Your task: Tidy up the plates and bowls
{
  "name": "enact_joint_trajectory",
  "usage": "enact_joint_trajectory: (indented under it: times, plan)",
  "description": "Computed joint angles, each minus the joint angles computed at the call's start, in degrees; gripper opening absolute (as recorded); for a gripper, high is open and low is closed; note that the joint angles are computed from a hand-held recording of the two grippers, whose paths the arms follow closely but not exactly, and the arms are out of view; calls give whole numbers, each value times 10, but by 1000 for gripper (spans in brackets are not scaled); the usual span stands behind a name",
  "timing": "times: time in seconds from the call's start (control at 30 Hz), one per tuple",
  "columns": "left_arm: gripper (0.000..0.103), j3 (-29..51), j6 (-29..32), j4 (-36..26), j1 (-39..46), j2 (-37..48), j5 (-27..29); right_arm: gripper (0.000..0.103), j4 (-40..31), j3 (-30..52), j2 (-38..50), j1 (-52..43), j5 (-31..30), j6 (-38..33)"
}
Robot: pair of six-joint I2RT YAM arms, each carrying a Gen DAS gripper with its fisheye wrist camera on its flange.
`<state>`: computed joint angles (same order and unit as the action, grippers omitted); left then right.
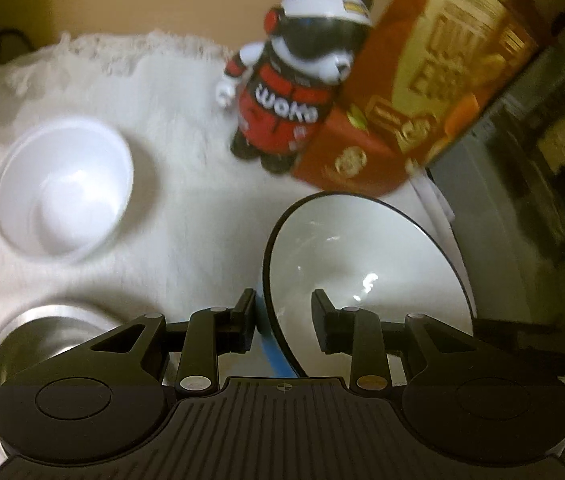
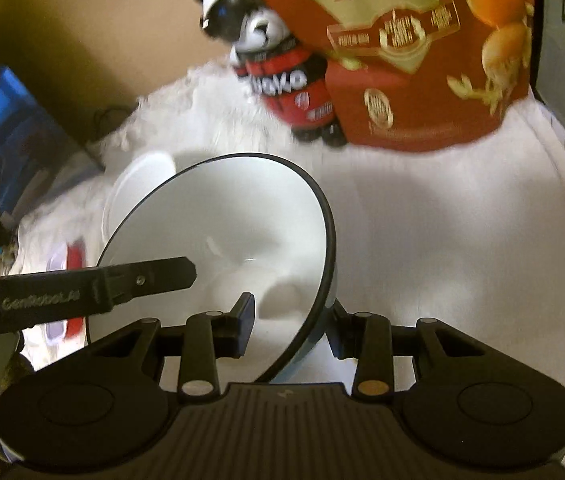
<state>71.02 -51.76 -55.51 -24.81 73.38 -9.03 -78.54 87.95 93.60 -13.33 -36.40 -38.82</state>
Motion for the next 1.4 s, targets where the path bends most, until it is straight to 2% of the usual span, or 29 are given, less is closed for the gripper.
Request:
enact_joint_trajectory:
  times: [0.27, 0.6, 0.73, 0.93, 1.03, 1.07, 1.13, 1.4]
  plan:
    - [33, -92, -70, -25, -77, -70, 5, 39, -1, -125, -71, -26, 23, -63]
    - [31, -163, -78, 12, -71, -95, 37, 39, 94, -233, -93, -11, 56, -28]
    - [29, -172, -80, 16, -63, -109, 49, 39, 117, -245, -100, -2, 63, -18]
    - [28, -174, -82, 4, -60, -130, 36, 39, 129, -235, -95, -7, 54, -11]
    - [27, -174, -80, 4, -50, -143, 39, 42, 151, -238, -111, -4, 57, -3]
    - [22, -175, -76, 9, -48, -146, 41, 43, 148, -234, -108, -8, 49, -9]
    - [21, -178, -75, 20, -47, -154, 49, 43, 142, -226, -105, -15, 42, -11]
    - [21, -158, -87, 3, -86, -133, 5, 43, 148, -240, -120, -21, 38, -8]
